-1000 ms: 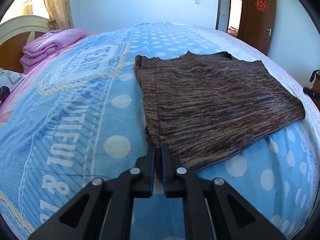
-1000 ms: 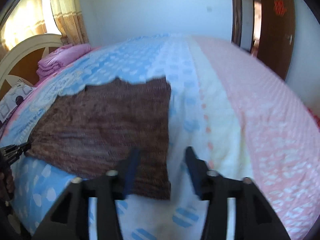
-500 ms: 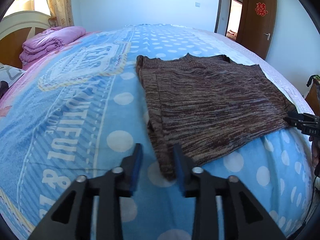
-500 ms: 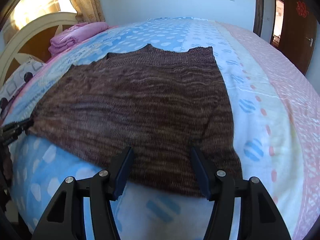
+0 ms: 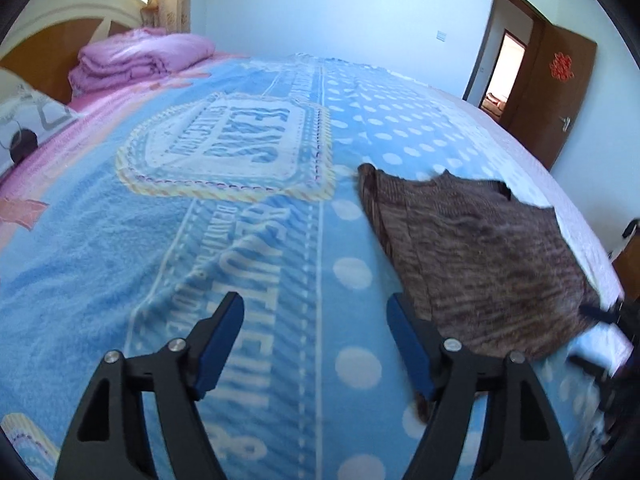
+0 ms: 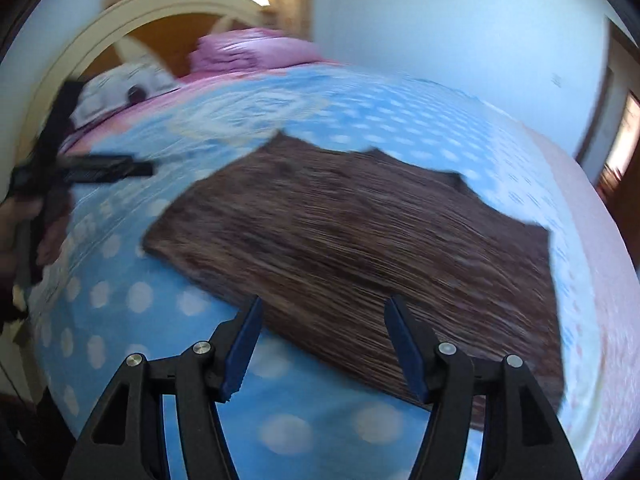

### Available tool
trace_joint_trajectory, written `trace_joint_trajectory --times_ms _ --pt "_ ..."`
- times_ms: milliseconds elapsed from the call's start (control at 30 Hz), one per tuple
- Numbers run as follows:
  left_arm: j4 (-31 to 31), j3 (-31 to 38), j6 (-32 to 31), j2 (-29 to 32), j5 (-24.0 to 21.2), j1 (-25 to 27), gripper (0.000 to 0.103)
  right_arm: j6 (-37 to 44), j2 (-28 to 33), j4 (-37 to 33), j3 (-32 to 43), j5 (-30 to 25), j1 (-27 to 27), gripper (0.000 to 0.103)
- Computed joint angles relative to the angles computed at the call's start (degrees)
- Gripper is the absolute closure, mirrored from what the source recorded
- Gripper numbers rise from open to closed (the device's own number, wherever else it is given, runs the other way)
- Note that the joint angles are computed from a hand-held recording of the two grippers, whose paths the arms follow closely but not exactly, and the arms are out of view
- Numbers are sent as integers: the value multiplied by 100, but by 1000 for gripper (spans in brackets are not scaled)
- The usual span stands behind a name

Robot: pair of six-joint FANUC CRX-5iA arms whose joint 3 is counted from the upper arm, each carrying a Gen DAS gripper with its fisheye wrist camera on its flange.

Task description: Fold small clothes

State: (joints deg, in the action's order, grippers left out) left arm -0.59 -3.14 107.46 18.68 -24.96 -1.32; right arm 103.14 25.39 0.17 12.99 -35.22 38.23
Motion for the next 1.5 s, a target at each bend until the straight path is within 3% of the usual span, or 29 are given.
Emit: trace_joint_trajectory --times_ms 67,233,567,767,933,1067,1133,1333,1400,1500 --pt "889 -106 -735 116 181 120 26 299 52 -36 -13 61 218 39" --pt "1979 68 -1635 516 349 157 26 280 287 334 -27 198 617 39" --pt "3234 803 -2685 1336 95 91 26 -914 425 2019 -739 1105 1004 39" --pt "2455 1819 -2123 1876 -448 62 26 -1965 413 3141 -1158 1628 996 39" --pt "1966 2426 -1841 2199 -681 38 29 -2157 542 3201 -1044 1701 988 39" --pt "1961 2595 -1930 2338 -635 43 39 -2148 603 3095 -974 1761 969 40" --pt "2015 2604 -1989 2379 -564 42 43 -1903 642 2826 -855 1680 972 47" --pt "2525 2425 -2570 2379 -439 55 71 -1561 716 2465 -672 1567 1006 66" --pt "2668 2404 -2703 2393 -443 57 79 -1457 720 2375 -653 1564 1010 83" --pt "3286 2219 -3176 2393 -370 81 88 -1471 742 2415 -643 1570 1014 92"
